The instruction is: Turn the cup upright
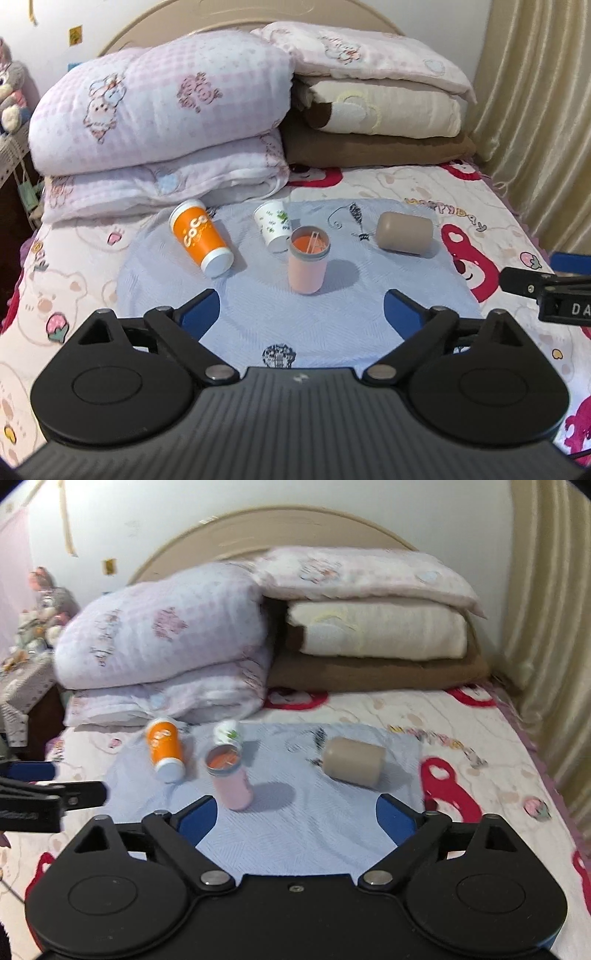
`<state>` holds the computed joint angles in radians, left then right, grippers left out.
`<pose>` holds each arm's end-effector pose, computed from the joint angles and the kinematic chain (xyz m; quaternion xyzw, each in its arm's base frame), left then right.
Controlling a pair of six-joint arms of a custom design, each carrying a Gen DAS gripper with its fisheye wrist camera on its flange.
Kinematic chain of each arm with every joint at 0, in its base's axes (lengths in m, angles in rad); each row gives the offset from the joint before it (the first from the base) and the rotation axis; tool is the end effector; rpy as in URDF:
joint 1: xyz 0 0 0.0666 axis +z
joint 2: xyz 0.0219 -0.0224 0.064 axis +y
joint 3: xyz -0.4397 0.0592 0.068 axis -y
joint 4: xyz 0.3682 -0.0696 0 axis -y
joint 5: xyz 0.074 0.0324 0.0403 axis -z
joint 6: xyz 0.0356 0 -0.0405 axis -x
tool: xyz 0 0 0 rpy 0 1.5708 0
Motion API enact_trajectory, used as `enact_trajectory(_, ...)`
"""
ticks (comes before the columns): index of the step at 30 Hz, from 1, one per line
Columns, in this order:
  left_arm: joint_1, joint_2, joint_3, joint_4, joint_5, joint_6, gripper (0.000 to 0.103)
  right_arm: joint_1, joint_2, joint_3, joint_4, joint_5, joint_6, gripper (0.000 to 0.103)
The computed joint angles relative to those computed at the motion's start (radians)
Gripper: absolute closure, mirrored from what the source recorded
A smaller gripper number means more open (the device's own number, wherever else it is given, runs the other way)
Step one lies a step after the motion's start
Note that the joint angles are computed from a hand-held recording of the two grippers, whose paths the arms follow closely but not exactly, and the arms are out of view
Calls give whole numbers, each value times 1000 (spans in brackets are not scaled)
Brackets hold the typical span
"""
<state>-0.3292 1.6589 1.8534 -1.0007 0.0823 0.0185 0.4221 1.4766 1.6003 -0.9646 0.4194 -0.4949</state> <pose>0.5338 -0.1859 0.5546 0.1586 0.9135 -0.1021 0.3605 0.4481 0.1849 0.5407 0.1075 0.9104 -0.0199 0.3991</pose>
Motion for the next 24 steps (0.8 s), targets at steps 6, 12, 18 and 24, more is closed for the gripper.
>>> enact_trajectory(6, -1, 7, 21, -37, -42, 29, 5, -10, 10, 19, -53, 0, -43, 7)
enact_trajectory(12, -2, 35, 64, -100, -74, 22, 5, -8, 28, 41, -90, 8, -56, 7)
enact_trajectory(18, 8, 48, 75, -118, -74, 47, 5, -3, 35, 59, -112, 16, -58, 7)
enact_trajectory(24, 12, 61, 93, -144, -86, 59, 5, 0, 30, 56, -101, 20, -60, 7)
